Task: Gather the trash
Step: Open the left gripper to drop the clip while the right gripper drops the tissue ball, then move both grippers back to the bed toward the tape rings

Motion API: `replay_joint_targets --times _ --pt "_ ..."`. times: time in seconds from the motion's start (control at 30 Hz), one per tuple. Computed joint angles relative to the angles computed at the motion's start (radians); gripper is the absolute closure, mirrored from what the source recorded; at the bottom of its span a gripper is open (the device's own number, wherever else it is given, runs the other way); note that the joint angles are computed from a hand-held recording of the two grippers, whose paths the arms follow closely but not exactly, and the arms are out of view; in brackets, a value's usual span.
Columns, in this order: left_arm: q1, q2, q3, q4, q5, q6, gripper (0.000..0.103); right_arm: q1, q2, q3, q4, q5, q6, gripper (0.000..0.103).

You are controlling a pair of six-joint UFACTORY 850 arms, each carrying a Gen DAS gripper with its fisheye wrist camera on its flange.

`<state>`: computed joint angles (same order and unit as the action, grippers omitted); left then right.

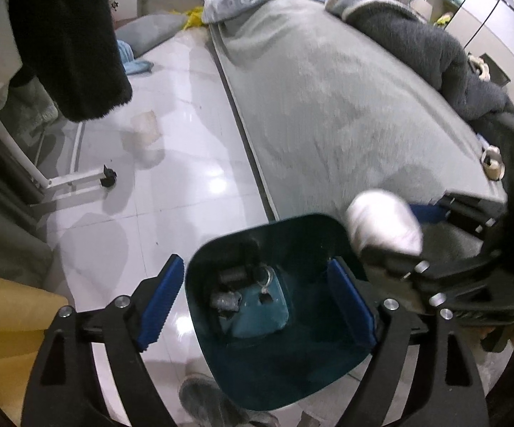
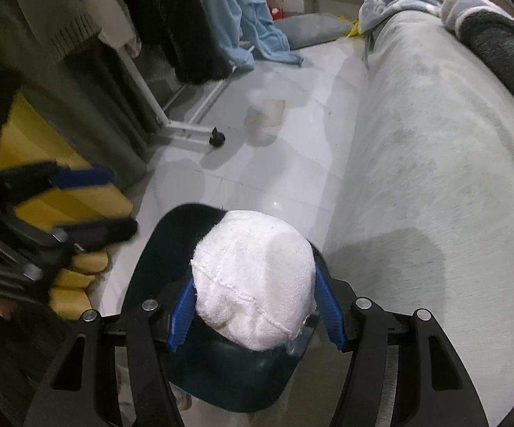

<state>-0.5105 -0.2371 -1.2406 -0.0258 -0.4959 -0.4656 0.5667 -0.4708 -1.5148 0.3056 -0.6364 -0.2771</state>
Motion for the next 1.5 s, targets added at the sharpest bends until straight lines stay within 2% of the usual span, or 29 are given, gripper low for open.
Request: replay_joint_targets --times 0.23,0.43,0.5,0.7,0.83,0.97,1.13,1.23,1.5 --pt "-0.002 0.048 0.024 0.11 0.081 -0.099 0.012 0.021 -0.031 -0.01 -0.049 -0.022 0.023 0.041" --pt "-0.006 0.08 0.035 0.228 0.138 -0.21 0.012 0.032 -0.047 -0.031 -0.071 -0.044 0.029 0.03" --pt "-0.02 0.085 0.028 0.336 0.139 -0.296 0.012 0.035 -0.044 -0.032 -0.074 -0.045 0.029 0.025" --pt "-0.068 0.097 0.004 0.647 0.151 -0.532 0.01 0.027 0.015 0.009 -0.036 -0.024 -0.01 0.019" --pt "-0.096 0.093 -0.016 0.799 0.161 -0.66 0.009 0.009 0.059 0.035 0.0 0.012 -0.044 0.018" --pt "-0.138 0.084 -0.044 1.029 0.14 -0.858 0.007 -0.017 0.104 0.069 0.021 0.055 -0.06 0.018" --pt "-0.168 0.061 -0.086 1.166 0.131 -1.008 0.006 -0.062 0.165 0.123 0.046 0.117 -0.077 0.016" --pt "-0.173 0.034 -0.124 1.114 0.161 -0.973 0.005 -0.087 0.201 0.16 0.053 0.152 -0.081 0.016" --pt "-0.218 -0.054 -0.231 1.008 0.161 -0.85 0.005 -0.162 0.298 0.266 0.05 0.22 -0.092 0.015"
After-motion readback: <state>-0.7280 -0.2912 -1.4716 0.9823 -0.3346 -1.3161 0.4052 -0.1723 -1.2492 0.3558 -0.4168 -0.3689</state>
